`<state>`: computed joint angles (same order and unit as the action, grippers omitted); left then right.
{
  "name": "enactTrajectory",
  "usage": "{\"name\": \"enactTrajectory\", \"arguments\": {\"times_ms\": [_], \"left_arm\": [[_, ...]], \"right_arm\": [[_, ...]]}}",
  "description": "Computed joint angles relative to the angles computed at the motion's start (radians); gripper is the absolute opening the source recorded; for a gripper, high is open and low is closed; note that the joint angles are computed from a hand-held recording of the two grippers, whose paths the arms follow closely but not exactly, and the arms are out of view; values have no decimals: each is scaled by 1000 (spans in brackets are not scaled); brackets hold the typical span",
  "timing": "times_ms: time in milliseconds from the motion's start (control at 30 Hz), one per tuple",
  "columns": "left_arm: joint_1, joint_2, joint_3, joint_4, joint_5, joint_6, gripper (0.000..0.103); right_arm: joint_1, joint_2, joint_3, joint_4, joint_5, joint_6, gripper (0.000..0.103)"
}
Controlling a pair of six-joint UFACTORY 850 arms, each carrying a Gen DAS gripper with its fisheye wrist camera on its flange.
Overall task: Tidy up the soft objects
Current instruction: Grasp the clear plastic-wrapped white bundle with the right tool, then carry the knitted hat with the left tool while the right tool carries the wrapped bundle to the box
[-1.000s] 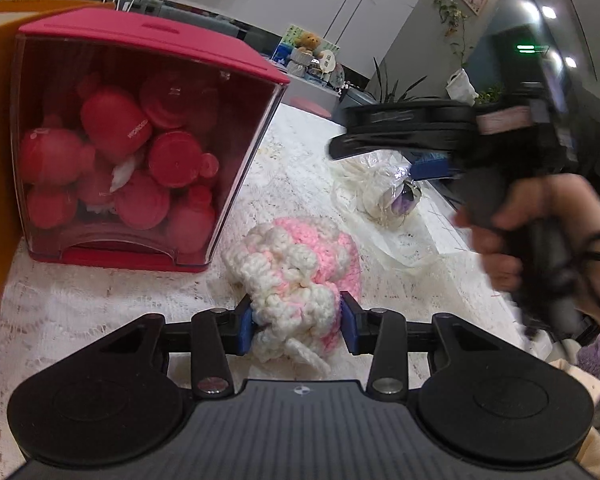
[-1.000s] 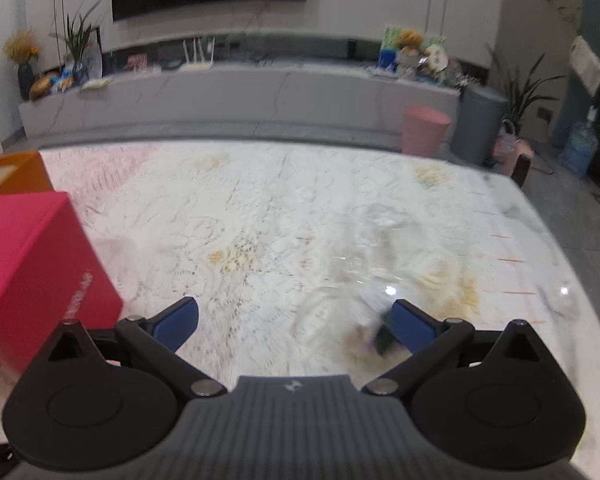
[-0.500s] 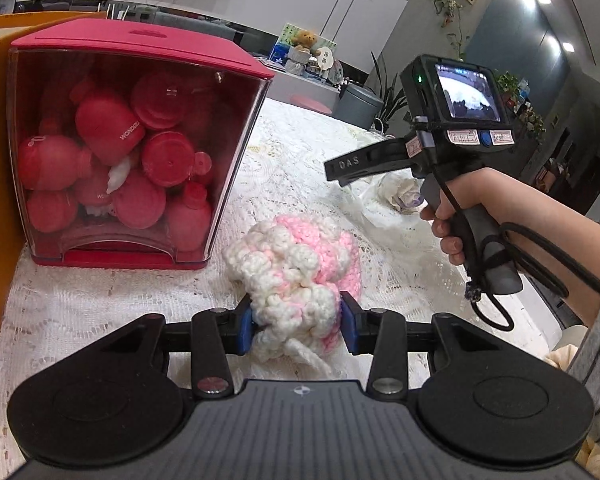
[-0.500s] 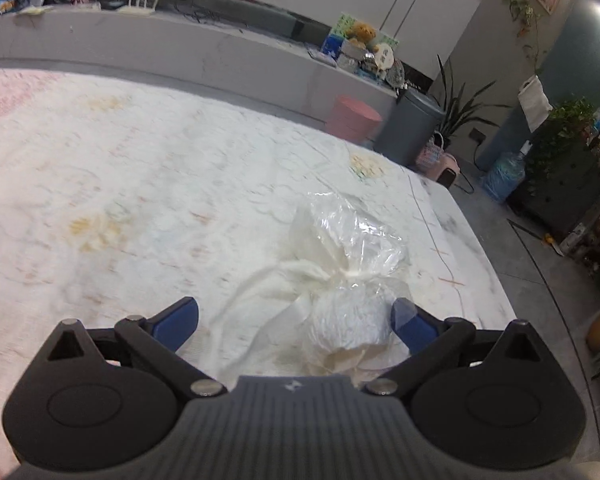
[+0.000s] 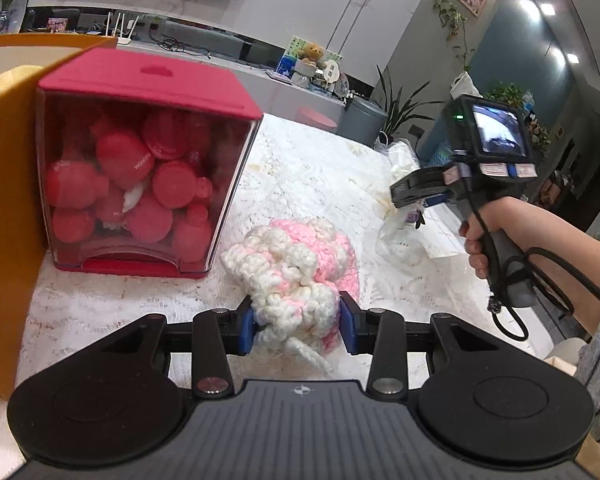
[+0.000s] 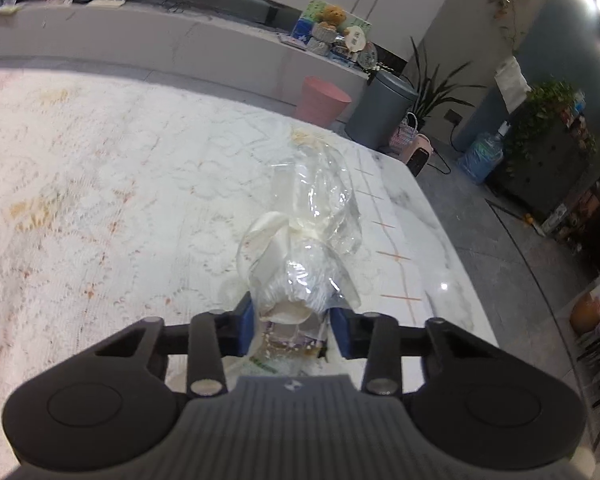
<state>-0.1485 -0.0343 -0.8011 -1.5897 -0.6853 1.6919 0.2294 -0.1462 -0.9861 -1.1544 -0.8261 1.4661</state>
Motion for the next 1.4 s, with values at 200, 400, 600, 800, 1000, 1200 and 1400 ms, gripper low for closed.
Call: {"name": "enactTrajectory", "arguments": {"times_ms": [200,400,600,800,1000,1200,1400], "left_arm": [[25,39,8,-16,-46,8,46],[38,72,-13,-38,-92,-11,46],[66,97,-48,-90,-158,22,46],[118,133,-88,-110,-182,23,45],[190,164,-106,-130,-172,62,45],[286,170,-112,-116,-157,79,45],[373,104,-140,-118,-190,59,46]], "right_arm": [[25,106,36,-3,-2,9,35],[108,217,46,-24,-50,13,35],[213,270,-10,-36,-75,-6,35],[344,251,-127,-84,-109,-48,35],[451,195,-257,-124,-67,-47,35],[501,118,-345,-139,31,-19,35],[499,19,-409,-48,152,-14,35]]}}
